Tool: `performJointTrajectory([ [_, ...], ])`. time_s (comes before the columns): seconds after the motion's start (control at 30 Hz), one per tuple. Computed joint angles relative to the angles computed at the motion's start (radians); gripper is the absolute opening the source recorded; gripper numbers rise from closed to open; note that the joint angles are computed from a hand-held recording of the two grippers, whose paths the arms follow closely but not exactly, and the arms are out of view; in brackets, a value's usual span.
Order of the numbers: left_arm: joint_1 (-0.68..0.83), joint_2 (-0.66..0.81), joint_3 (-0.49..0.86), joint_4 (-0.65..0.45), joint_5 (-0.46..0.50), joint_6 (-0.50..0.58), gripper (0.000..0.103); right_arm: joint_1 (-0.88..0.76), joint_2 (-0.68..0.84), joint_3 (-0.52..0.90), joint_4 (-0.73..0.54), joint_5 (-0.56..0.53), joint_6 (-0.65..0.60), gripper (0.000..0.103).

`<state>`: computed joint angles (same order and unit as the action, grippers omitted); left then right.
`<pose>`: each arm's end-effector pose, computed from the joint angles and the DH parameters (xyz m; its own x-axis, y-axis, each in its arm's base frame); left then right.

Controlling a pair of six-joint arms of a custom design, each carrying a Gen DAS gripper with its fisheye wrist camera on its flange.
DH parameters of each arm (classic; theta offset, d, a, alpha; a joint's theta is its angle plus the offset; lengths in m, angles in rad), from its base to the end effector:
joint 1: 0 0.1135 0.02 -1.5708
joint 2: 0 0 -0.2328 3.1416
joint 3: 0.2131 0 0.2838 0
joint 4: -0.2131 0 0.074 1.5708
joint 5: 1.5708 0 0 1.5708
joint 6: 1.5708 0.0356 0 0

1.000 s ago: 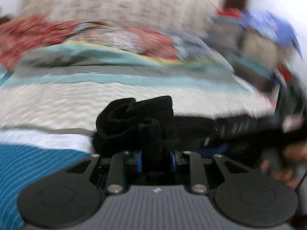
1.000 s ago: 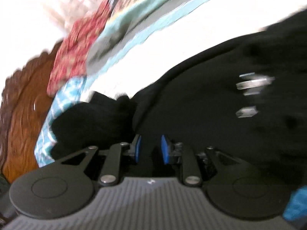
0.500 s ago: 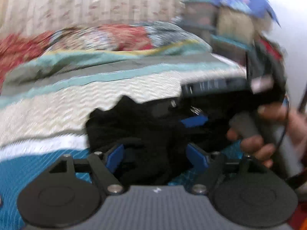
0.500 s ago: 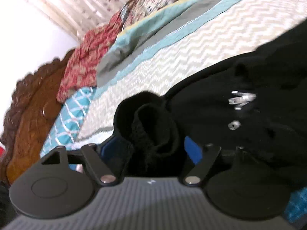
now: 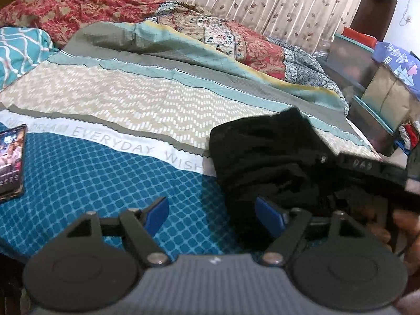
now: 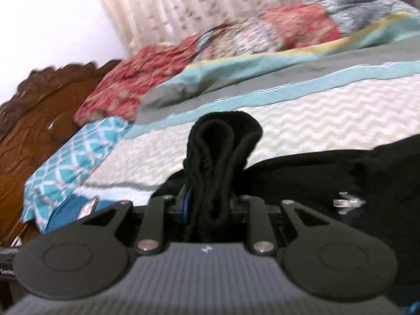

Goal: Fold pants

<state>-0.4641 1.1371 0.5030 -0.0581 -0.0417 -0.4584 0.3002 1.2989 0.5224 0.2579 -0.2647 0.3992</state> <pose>0.2381 -0.1175 0.1388 -0.6970 -0.1455 -0.7021 0.1228 0.9405 -0.3168 0.2757 0.0951 0.1325 -0.6316 0.1972 -0.7498 -0.2789 0.8446 0.4571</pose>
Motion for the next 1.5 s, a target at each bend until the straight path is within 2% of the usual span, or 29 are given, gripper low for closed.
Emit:
performJointTrajectory([
  [0.03, -0.003, 0.010, 0.001, 0.007, 0.006, -0.004, 0.075, -0.014, 0.047, 0.029, -0.035, 0.013, 0.015, 0.032],
  [0.07, -0.004, 0.022, 0.007, 0.010, 0.016, -0.007, 0.075, -0.027, 0.127, 0.088, -0.106, 0.025, 0.020, 0.042],
  [0.1, -0.006, 0.034, 0.013, 0.011, 0.021, -0.010, 0.075, -0.039, 0.189, 0.139, -0.200, 0.035, 0.016, 0.048],
  [0.13, -0.009, 0.038, 0.014, 0.010, 0.023, -0.011, 0.075, -0.062, 0.210, 0.139, -0.216, 0.024, 0.033, 0.048],
  [0.17, -0.014, 0.034, 0.011, 0.012, 0.022, -0.010, 0.075, -0.084, 0.182, 0.090, -0.152, -0.011, 0.066, 0.053],
  [0.2, -0.017, 0.027, 0.006, 0.014, 0.019, -0.009, 0.075, -0.096, 0.146, 0.067, -0.142, -0.019, 0.075, 0.060],
  [0.33, -0.002, 0.031, 0.005, 0.015, 0.038, -0.027, 0.075, -0.106, -0.016, -0.014, -0.103, 0.078, 0.033, 0.061],
  [0.43, 0.022, 0.027, -0.002, 0.023, 0.072, -0.062, 0.075, -0.135, -0.078, -0.074, -0.013, 0.075, 0.039, 0.059],
  [0.5, 0.038, 0.038, 0.002, 0.030, 0.101, -0.088, 0.075, -0.132, -0.082, -0.093, 0.036, 0.038, 0.027, 0.044],
  [0.6, 0.057, 0.050, 0.002, 0.037, 0.132, -0.120, 0.075, -0.115, -0.054, -0.083, 0.028, -0.036, -0.036, 0.026],
  [0.63, 0.061, 0.050, 0.000, 0.039, 0.136, -0.126, 0.075, -0.104, -0.025, -0.073, 0.030, -0.061, -0.053, 0.025],
  [0.73, 0.075, 0.045, -0.008, 0.035, 0.144, -0.141, 0.075, -0.060, 0.100, 0.021, -0.057, -0.137, -0.091, 0.025],
  [0.8, 0.083, 0.047, -0.010, 0.030, 0.149, -0.150, 0.075, -0.024, 0.210, 0.099, -0.134, -0.118, -0.120, 0.023],
  [0.87, 0.090, 0.053, -0.007, 0.030, 0.161, -0.163, 0.075, -0.024, 0.265, 0.114, -0.121, -0.130, -0.106, 0.022],
  [0.97, 0.093, 0.074, 0.018, 0.037, 0.178, -0.156, 0.075, -0.046, 0.237, 0.125, -0.159, -0.156, -0.120, 0.022],
  [1.07, 0.075, 0.117, 0.065, 0.057, 0.176, -0.135, 0.074, -0.098, 0.104, 0.031, -0.080, -0.188, -0.095, 0.027],
  [1.13, 0.056, 0.168, 0.105, 0.091, 0.180, -0.113, 0.072, -0.134, 0.082, 0.044, -0.062, -0.189, -0.064, 0.027],
  [1.2, 0.030, 0.232, 0.154, 0.122, 0.180, -0.091, 0.071, -0.164, 0.097, 0.093, -0.095, -0.194, -0.070, 0.027],
  [1.3, -0.010, 0.328, 0.222, 0.163, 0.195, -0.064, 0.068, -0.169, 0.177, 0.175, -0.101, -0.209, -0.069, 0.027],
  [1.43, -0.059, 0.435, 0.289, 0.154, 0.168, -0.031, 0.068, -0.180, 0.370, 0.336, -0.189, -0.274, -0.068, 0.027],
  [1.5, -0.070, 0.487, 0.317, 0.121, 0.146, -0.014, 0.067, -0.168, 0.417, 0.378, -0.264, -0.230, -0.074, 0.022],
])
